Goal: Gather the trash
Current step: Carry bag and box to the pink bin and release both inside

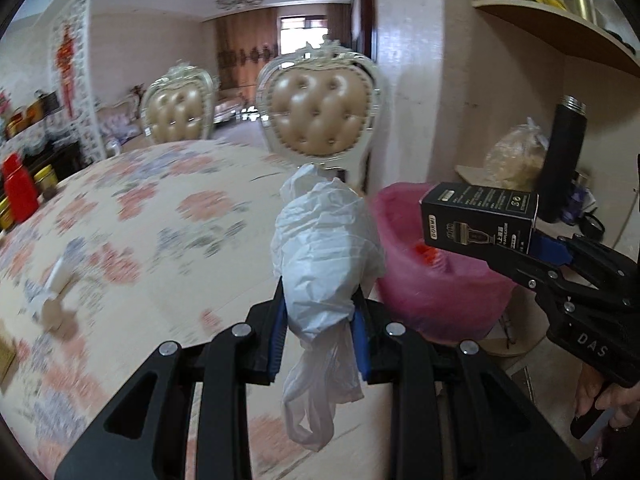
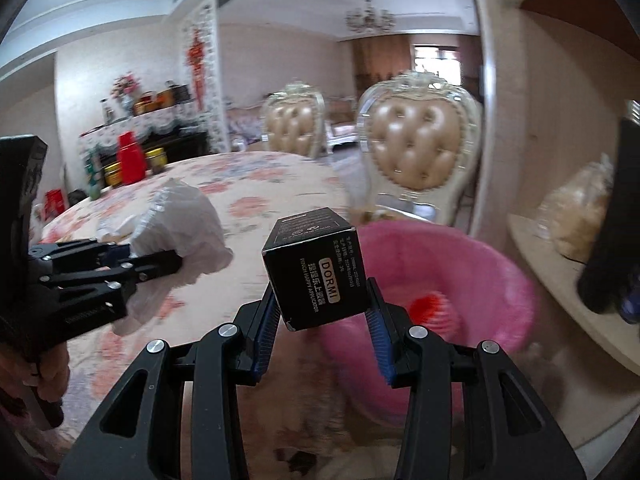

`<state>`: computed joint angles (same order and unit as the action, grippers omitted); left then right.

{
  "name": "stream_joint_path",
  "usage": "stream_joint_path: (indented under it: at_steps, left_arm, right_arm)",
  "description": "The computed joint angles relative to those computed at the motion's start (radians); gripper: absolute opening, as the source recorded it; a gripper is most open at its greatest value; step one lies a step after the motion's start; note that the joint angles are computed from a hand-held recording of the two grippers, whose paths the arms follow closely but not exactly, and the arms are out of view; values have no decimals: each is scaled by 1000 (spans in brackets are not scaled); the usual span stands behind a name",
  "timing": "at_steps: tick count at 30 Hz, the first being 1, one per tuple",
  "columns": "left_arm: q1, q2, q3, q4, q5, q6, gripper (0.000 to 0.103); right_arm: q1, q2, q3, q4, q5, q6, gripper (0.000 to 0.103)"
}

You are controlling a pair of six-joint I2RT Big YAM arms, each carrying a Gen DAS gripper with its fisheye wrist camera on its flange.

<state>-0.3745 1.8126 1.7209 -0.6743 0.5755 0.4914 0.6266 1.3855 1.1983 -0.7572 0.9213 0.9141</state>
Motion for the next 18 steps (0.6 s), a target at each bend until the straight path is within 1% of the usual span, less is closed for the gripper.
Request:
stream_joint_path:
  at_steps: [2, 7, 12, 17, 18]
  left_arm:
    - [-23, 4, 12, -8, 9, 5, 28]
    - [-76, 46, 81, -45, 23, 3, 28]
    - [-127, 95, 158, -84, 30, 2, 28]
    - [-172, 132, 211, -99, 14, 7, 29]
    - [-182, 145, 227, -103, 10, 3, 31]
  right_arm:
    - [-13, -25, -22, -38, 11, 34, 41]
    - [-59, -80, -80, -57, 12, 62, 41]
    - [-102, -113, -133, -30, -14, 61, 41]
    - [-154, -152, -207, 37, -73, 43, 42]
    - [-159, -155, -214, 43, -81, 42, 42]
